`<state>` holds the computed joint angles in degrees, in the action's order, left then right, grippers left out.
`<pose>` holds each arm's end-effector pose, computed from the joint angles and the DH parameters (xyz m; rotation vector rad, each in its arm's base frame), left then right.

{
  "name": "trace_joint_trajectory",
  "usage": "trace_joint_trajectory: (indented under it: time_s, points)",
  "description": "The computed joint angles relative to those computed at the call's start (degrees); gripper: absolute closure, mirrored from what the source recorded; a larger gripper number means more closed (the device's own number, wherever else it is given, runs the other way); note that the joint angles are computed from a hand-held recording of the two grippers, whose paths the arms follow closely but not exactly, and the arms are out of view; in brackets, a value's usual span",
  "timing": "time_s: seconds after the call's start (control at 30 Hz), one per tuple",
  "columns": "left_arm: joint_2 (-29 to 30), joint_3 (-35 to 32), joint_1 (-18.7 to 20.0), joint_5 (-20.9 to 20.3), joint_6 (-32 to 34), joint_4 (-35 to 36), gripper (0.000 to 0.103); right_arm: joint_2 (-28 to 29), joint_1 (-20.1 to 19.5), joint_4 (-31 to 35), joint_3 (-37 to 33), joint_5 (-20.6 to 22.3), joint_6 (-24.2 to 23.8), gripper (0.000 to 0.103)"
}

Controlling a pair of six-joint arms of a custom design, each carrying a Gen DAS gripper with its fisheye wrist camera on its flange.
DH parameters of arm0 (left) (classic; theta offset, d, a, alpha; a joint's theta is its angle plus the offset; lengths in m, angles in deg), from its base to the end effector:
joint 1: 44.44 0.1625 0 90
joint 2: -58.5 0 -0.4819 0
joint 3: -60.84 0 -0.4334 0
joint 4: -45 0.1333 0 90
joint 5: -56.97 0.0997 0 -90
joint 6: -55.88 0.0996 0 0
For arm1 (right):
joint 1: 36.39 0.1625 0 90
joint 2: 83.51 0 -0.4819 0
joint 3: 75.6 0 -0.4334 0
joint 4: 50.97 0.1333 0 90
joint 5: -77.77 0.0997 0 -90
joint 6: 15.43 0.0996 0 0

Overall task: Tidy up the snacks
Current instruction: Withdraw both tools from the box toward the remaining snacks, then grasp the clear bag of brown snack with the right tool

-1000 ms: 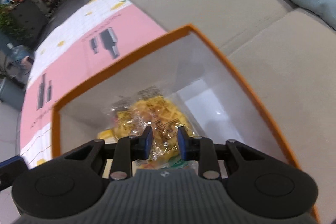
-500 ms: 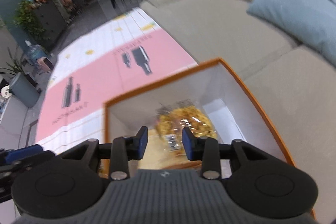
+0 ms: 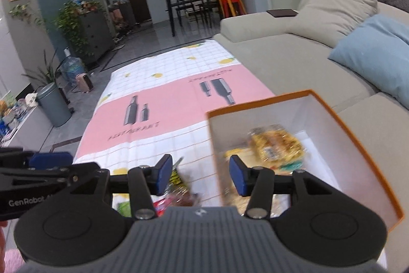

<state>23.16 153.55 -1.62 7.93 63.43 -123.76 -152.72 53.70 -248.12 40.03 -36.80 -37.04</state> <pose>-0.4130 -0.6534 0.0426 0.9876 2.2899 -0.7570 0.0928 -0.5974 0.3417 0.1428 -2.2829 1.2137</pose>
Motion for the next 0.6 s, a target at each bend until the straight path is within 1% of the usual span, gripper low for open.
trace_joint_trajectory:
  time_s: [0.07,0.1,0.13,0.23,0.27,0.3,0.33,0.4,0.5,0.6]
  points:
    - [-0.42,2.49,-0.24,2.28,1.10,-5.14,0.045,0.51,0.66,-1.30,1.19,-0.31,-0.67,0.054]
    - [-0.63,3.30,-0.29,3.68,0.34,-5.99,0.044,0.89,0.94,-2.08,1.63,-0.52,-1.16,0.054]
    - [-1.11,3.93,-0.21,4.51,-1.19,-5.13,0.043,1.18,1.22,-2.82,2.18,-0.62,-1.66,0.054]
    - [-3.38,4.76,0.88,3.14,-7.32,3.70,0.043,2.18,1.85,-5.68,4.10,-0.39,-3.69,0.054]
    - [-3.89,5.61,1.21,2.92,-9.58,3.89,0.042,2.65,1.99,-6.95,4.71,-0.22,-4.55,0.053]
    - [-4.46,6.25,1.60,2.13,-11.57,4.78,0.039,3.25,2.27,-8.25,5.32,-0.34,-5.40,0.053]
    - [-4.96,6.96,1.99,1.17,-12.82,4.96,0.038,3.77,2.48,-9.08,5.71,-0.50,-6.22,0.053]
    - [-5.27,8.60,2.51,0.42,-12.11,2.21,0.038,5.04,2.77,-10.44,6.22,-0.99,-8.10,0.052]
    - [-5.05,9.80,2.78,0.96,-10.64,0.47,0.037,6.90,3.04,-10.75,6.22,-2.52,-10.90,0.052]
    - [-4.87,9.97,3.75,-0.79,-9.93,-0.20,0.037,8.01,2.77,-9.01,5.58,-4.09,-11.48,0.052]
